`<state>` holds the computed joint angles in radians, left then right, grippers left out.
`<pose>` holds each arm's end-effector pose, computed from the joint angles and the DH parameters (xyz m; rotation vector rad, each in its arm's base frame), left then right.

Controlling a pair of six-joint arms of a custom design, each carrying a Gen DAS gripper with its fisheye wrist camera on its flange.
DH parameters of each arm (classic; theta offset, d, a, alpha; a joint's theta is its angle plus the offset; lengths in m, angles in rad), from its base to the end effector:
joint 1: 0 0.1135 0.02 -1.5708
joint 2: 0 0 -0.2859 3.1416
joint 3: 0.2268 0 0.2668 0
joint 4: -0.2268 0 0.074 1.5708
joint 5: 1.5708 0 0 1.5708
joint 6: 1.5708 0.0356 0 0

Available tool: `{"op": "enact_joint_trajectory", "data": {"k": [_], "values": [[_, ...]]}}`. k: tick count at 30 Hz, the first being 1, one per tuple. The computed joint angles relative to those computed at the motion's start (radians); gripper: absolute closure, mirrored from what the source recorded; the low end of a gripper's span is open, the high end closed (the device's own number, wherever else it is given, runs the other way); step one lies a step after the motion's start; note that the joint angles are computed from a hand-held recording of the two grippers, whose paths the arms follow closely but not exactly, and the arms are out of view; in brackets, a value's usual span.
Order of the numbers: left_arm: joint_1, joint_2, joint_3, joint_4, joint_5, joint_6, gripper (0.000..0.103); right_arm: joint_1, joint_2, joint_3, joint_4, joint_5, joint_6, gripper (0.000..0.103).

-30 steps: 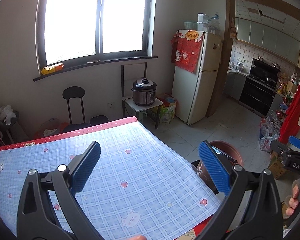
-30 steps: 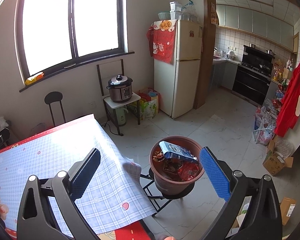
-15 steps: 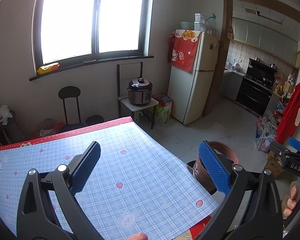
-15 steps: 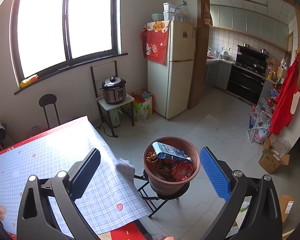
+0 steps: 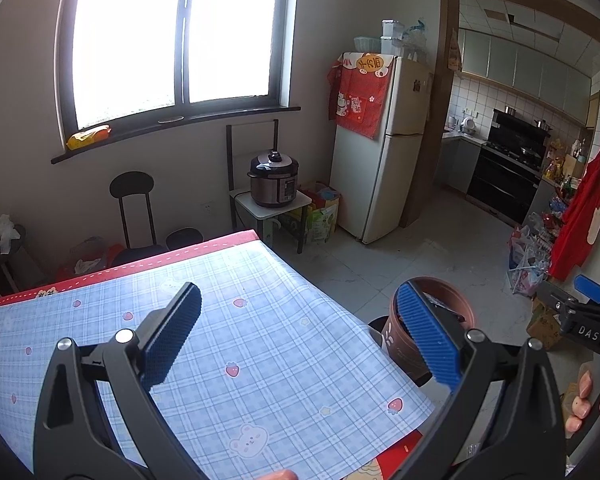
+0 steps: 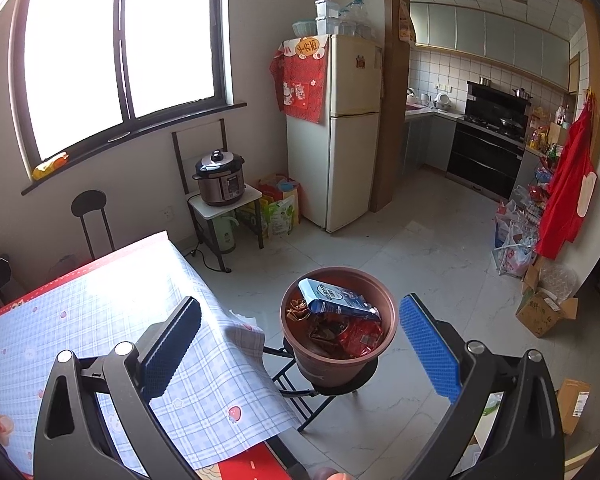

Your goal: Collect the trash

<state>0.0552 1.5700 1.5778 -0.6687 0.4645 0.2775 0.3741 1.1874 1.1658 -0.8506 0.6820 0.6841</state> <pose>0.3631 0.0041 0.3965 0.4870 2.1147 -0.3282 0.2313 0.0667 0.3552 0.6213 2.1320 -0.2698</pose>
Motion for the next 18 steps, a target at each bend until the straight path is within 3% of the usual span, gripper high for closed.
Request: {"op": "enact_joint_trajectory", "data": {"k": [18], "values": [[-0.015, 0.017, 0.013, -0.017, -0.006, 0.003, 0.006, -0.007, 0.004, -0.018, -0.006, 0.000, 0.019, 0.006]]}}
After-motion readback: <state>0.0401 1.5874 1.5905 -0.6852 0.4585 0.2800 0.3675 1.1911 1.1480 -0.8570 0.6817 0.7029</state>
